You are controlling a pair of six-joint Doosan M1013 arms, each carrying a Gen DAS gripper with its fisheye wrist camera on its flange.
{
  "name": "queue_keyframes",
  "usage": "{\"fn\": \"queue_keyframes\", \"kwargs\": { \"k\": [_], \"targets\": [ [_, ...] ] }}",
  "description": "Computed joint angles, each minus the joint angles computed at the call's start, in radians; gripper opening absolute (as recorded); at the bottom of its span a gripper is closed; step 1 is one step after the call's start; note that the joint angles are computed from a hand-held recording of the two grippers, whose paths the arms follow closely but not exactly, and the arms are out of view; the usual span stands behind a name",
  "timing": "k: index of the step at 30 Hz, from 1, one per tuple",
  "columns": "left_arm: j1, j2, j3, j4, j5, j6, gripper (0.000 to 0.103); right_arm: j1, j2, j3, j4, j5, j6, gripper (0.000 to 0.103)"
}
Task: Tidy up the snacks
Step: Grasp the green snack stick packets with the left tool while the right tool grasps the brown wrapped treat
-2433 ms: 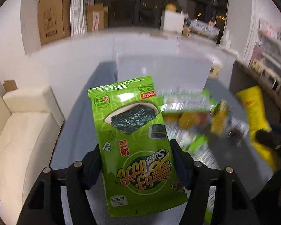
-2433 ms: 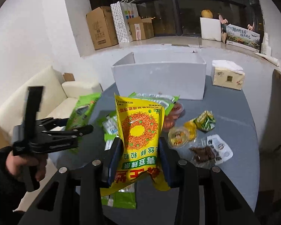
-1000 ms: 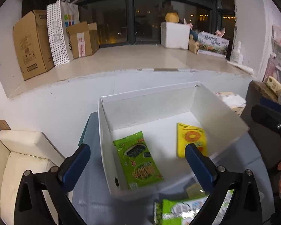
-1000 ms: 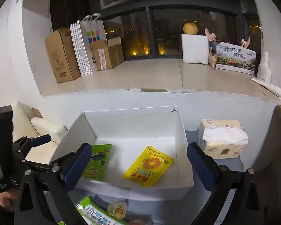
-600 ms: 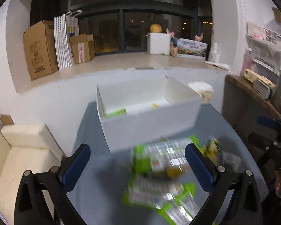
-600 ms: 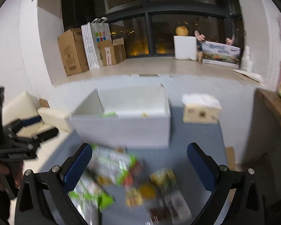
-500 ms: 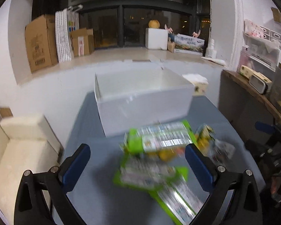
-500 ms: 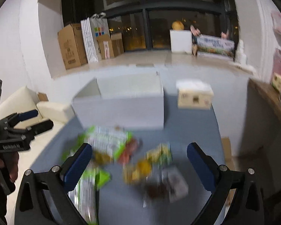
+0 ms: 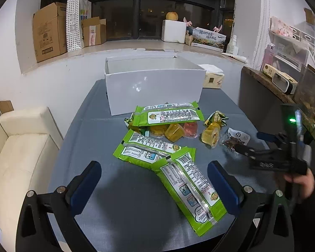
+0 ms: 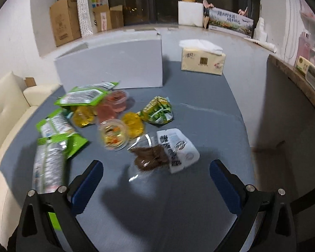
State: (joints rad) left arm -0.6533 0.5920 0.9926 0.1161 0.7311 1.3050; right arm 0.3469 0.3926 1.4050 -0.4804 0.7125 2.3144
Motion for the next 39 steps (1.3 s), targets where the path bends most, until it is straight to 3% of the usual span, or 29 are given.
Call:
{"fn": "queue_keyframes", "kwargs": {
  "k": [4, 13, 21, 23, 30, 39],
  "targets": [
    [0.002, 0.005, -0.008, -0.004, 0.01, 0.008, 0.103, -0.028, 0.04, -0.042, 0.068, 0.02, -0.024, 0.103],
    [0.0, 0.031, -0.04, -0.03, 0.045, 0.034, 0.103, -0.029, 0.088, -0.092, 0.086, 0.075, -0.084, 0.103],
    [-0.008, 0.041, -0.045, -0.04, 0.065, 0.045, 0.103, -0.008, 0.065, -0.056, 0.002, 0.019, -0.051, 0.08],
    [-0.009, 0.041, -0.046, -0.038, 0.069, 0.046, 0.103, 0.0, 0.062, -0.056, 0.0, 0.016, -0.06, 0.067],
    [-0.009, 0.035, -0.039, -0.029, 0.059, 0.04, 0.103, 0.017, 0.064, -0.065, -0.037, 0.056, -0.04, 0.063],
    [-0.011, 0.05, -0.047, -0.051, 0.081, 0.045, 0.103, 0.042, 0.01, -0.02, -0.135, 0.032, 0.049, 0.063]
  ]
}}
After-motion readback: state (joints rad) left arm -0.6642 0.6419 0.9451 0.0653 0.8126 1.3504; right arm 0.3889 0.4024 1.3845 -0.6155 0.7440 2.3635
